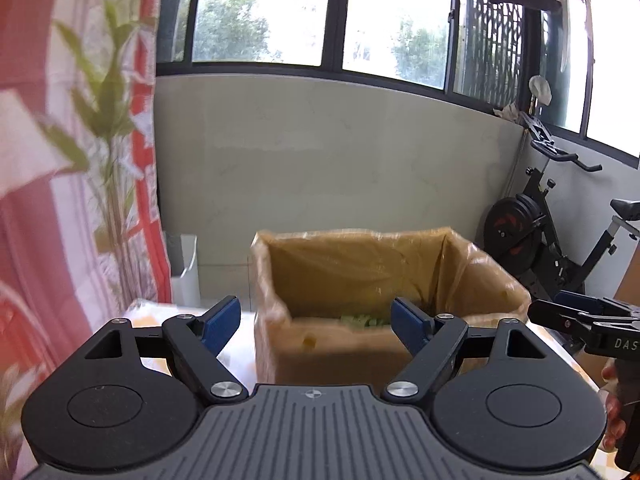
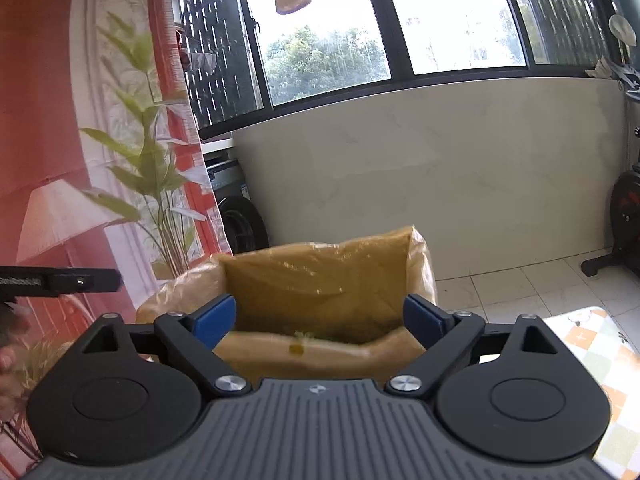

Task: Organize snacks
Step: 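Lower the left tool to the snacks and grasp the green bag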

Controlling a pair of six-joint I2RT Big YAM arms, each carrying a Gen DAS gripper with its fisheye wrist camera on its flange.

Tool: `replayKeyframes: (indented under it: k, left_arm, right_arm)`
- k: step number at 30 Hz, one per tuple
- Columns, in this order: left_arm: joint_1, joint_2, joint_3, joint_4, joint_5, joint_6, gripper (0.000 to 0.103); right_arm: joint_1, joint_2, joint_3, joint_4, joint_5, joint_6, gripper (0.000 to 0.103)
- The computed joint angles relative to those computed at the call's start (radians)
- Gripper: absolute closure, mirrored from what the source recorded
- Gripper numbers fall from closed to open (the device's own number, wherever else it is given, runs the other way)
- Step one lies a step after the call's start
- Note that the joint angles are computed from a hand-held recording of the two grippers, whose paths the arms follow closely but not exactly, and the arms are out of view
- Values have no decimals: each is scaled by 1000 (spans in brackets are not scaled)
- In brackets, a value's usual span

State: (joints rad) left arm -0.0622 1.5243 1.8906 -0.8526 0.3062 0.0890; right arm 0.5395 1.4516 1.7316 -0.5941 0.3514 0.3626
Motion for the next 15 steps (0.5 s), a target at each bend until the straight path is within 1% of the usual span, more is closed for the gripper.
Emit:
replayKeyframes:
  k: [2,5,7,8,10,12,15]
  left_arm:
    - [12,-39,-72,22,8,1,19]
    - [22,-74,-161,39,32,29,19]
    - [29,-82,-205,26,81,35,19]
    - [25,-82,-219,16,90,32,19]
    - [17,-86,-260,12,97,34,19]
    - [10,-84,-293,9,100,56,19]
    - [-3,-73,-321,-7,88,99,19]
  right_arm:
    - [12,-24,-44,10,4,26,10]
    - [25,-49,-107,22,0,66,10]
    - [36,-58,-138,13,6,76,10]
    - [43,-61,-151,3,14,73,10]
    - [56,-61,-170,-16,31,67,10]
    - [68,-60,-186,-35,40,71,10]
    - [74,-66,-214,-52,15,96,11]
